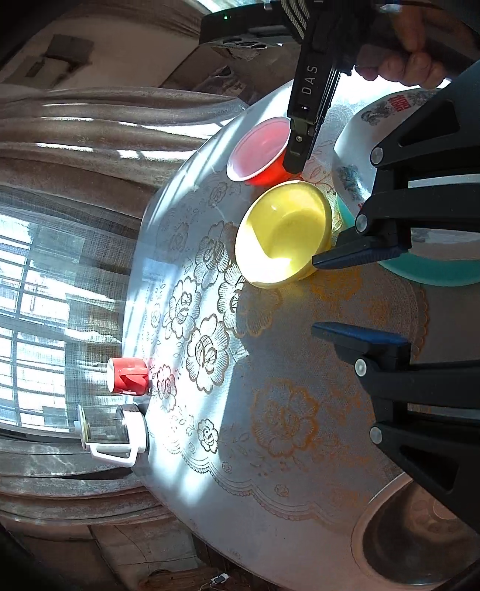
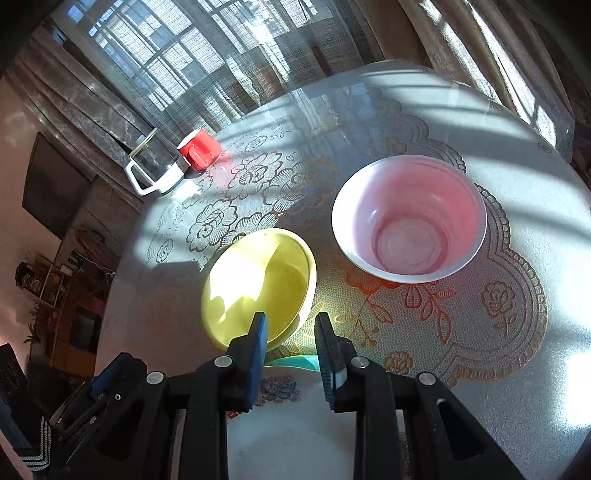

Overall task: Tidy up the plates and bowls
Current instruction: 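Move the left tool to the rim of the yellow bowl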

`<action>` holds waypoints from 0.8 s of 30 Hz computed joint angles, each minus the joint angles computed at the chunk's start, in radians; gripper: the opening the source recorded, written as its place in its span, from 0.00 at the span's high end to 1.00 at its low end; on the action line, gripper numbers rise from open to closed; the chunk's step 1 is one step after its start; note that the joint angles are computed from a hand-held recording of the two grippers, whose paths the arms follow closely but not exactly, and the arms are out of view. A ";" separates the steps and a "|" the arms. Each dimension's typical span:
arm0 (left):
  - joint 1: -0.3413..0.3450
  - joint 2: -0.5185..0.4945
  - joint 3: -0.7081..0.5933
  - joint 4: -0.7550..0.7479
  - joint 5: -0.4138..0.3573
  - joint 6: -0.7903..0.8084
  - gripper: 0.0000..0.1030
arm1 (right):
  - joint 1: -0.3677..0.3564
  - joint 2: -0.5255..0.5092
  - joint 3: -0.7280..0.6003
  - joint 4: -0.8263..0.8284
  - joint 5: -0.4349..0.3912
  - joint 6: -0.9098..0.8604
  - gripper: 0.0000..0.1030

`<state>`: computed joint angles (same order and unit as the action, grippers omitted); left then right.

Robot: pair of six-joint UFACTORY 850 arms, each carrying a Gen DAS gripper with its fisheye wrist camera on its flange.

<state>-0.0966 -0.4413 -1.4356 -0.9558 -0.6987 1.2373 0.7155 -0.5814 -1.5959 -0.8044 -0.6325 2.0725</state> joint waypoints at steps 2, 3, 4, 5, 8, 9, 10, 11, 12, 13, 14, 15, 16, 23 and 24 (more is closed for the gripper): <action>-0.009 -0.025 -0.029 0.015 -0.016 -0.037 0.71 | -0.007 -0.010 -0.013 0.017 -0.006 -0.022 0.74; -0.015 -0.042 -0.048 0.024 -0.024 -0.058 0.71 | -0.010 -0.015 -0.019 0.026 -0.010 -0.032 0.75; -0.021 -0.054 -0.062 0.039 -0.029 -0.080 0.71 | -0.013 -0.020 -0.026 0.041 -0.018 -0.044 0.75; -0.027 -0.067 -0.077 0.053 -0.033 -0.103 0.71 | -0.017 -0.023 -0.029 0.052 -0.021 -0.050 0.74; -0.040 -0.103 -0.120 0.076 -0.058 -0.156 0.71 | -0.027 -0.033 -0.035 0.081 -0.015 -0.081 0.75; -0.045 -0.113 -0.131 0.086 -0.065 -0.173 0.71 | -0.030 -0.035 -0.035 0.091 -0.013 -0.090 0.75; -0.051 -0.122 -0.140 0.100 -0.060 -0.191 0.71 | -0.034 -0.035 -0.033 0.098 -0.006 -0.099 0.77; -0.057 -0.130 -0.147 0.117 -0.052 -0.212 0.71 | -0.036 -0.037 -0.032 0.106 -0.003 -0.106 0.79; -0.061 -0.138 -0.153 0.130 -0.050 -0.230 0.71 | -0.038 -0.038 -0.031 0.114 -0.001 -0.114 0.81; -0.063 -0.148 -0.162 0.140 -0.058 -0.248 0.72 | -0.041 -0.039 -0.030 0.122 0.006 -0.123 0.82; -0.062 -0.156 -0.168 0.137 -0.072 -0.251 0.74 | -0.042 -0.039 -0.029 0.123 0.013 -0.129 0.84; -0.058 -0.162 -0.171 0.113 -0.092 -0.231 0.82 | -0.041 -0.040 -0.029 0.118 0.016 -0.130 0.85; -0.056 -0.163 -0.171 0.098 -0.106 -0.215 0.89 | -0.040 -0.044 -0.036 0.119 0.012 -0.142 0.87; -0.036 -0.125 -0.125 0.059 -0.059 -0.158 0.90 | -0.033 -0.072 -0.091 0.137 -0.010 -0.208 0.89; -0.032 -0.119 -0.118 0.061 -0.051 -0.156 0.90 | -0.034 -0.077 -0.099 0.146 -0.005 -0.219 0.89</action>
